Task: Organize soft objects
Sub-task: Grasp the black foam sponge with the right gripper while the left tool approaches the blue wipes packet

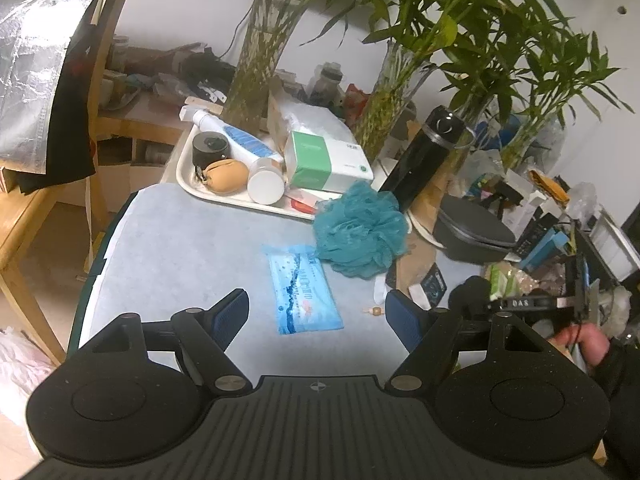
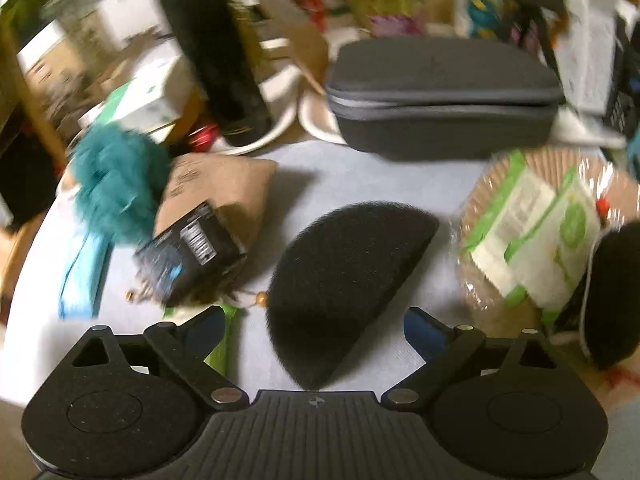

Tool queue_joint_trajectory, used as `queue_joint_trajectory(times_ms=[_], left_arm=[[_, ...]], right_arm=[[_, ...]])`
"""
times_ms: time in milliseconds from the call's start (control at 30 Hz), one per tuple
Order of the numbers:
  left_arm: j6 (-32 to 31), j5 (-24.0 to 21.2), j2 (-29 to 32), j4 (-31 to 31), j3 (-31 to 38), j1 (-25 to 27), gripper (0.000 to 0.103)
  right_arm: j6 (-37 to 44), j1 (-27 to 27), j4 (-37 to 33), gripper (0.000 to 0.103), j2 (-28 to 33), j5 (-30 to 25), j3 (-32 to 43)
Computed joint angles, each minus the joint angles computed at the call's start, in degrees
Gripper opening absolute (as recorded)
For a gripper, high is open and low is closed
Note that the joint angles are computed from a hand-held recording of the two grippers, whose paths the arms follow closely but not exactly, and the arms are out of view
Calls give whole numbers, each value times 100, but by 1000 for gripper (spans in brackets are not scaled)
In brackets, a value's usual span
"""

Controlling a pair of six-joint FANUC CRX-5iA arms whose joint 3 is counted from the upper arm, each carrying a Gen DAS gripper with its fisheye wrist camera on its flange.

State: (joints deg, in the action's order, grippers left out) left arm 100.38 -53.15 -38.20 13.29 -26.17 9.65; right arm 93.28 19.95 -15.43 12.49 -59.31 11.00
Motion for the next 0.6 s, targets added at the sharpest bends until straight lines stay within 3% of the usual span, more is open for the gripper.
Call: queue_joint_trajectory(times_ms=[233, 300, 600], left_arm=[[-344, 27, 362, 92, 59, 58, 75], [-447, 82, 518, 81, 93, 38, 75], [-701, 151, 1422, -117, 422, -171, 75]], right_arm=[[-466, 231, 449, 88, 142, 271, -104], [-477, 281, 584, 74, 192, 272, -96], [-201, 304, 758, 70, -128, 424, -260]])
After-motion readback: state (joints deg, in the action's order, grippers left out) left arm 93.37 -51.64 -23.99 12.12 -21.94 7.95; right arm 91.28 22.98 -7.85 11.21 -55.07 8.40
